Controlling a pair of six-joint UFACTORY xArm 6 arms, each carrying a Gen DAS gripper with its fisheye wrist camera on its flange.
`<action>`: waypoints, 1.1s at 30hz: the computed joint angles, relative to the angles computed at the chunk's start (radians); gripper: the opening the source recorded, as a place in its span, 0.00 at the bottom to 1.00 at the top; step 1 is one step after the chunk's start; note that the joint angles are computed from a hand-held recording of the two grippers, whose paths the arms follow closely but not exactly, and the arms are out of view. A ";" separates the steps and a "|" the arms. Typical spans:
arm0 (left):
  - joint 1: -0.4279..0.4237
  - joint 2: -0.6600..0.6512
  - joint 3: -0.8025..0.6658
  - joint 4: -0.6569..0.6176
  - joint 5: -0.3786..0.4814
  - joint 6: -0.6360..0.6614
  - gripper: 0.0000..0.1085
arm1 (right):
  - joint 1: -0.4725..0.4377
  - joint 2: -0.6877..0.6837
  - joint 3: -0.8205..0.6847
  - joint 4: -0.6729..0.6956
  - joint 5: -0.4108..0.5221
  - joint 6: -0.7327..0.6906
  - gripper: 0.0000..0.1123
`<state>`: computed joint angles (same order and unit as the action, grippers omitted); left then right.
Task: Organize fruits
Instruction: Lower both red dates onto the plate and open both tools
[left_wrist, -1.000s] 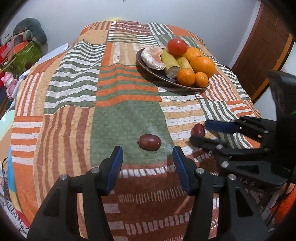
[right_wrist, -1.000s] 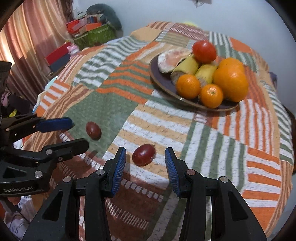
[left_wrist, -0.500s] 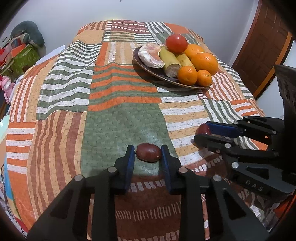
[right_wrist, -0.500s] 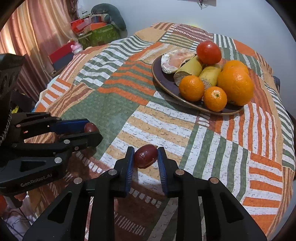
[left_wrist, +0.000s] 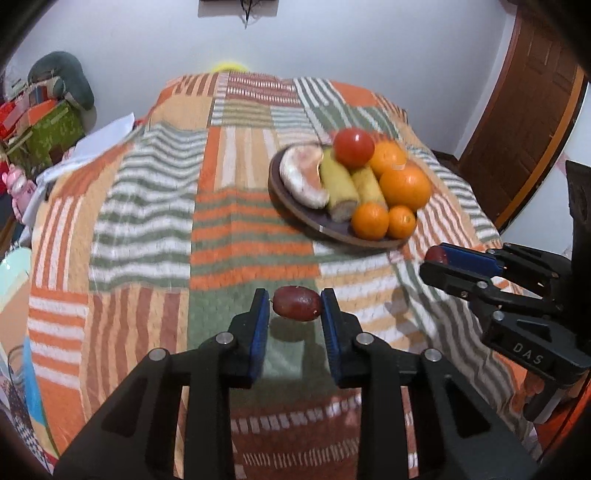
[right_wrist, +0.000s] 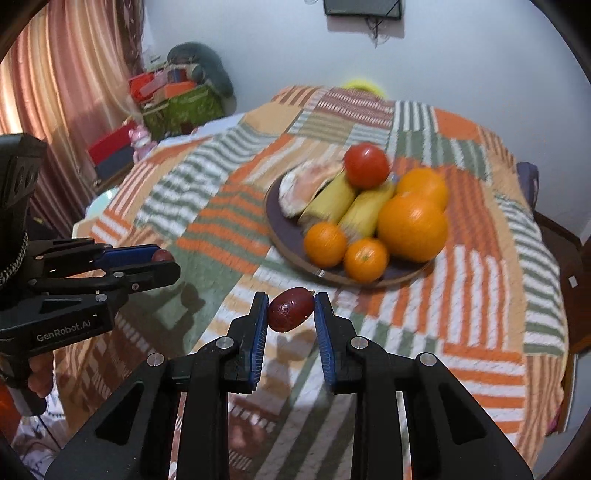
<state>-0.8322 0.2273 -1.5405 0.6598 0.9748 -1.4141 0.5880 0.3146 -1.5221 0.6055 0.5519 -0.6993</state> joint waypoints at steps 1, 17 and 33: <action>0.003 0.004 -0.011 0.004 0.002 0.005 0.26 | -0.002 0.005 -0.011 0.003 -0.003 0.002 0.21; 0.069 0.118 -0.215 0.050 -0.027 0.110 0.26 | -0.030 0.121 -0.227 0.039 -0.028 -0.011 0.21; 0.154 0.206 -0.235 -0.040 -0.140 0.189 0.26 | -0.034 0.362 -0.524 -0.047 0.066 0.085 0.21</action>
<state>-0.6786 0.4336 -1.7758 0.6195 0.8352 -1.2255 0.5544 0.6764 -2.0463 0.5583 0.6182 -0.6141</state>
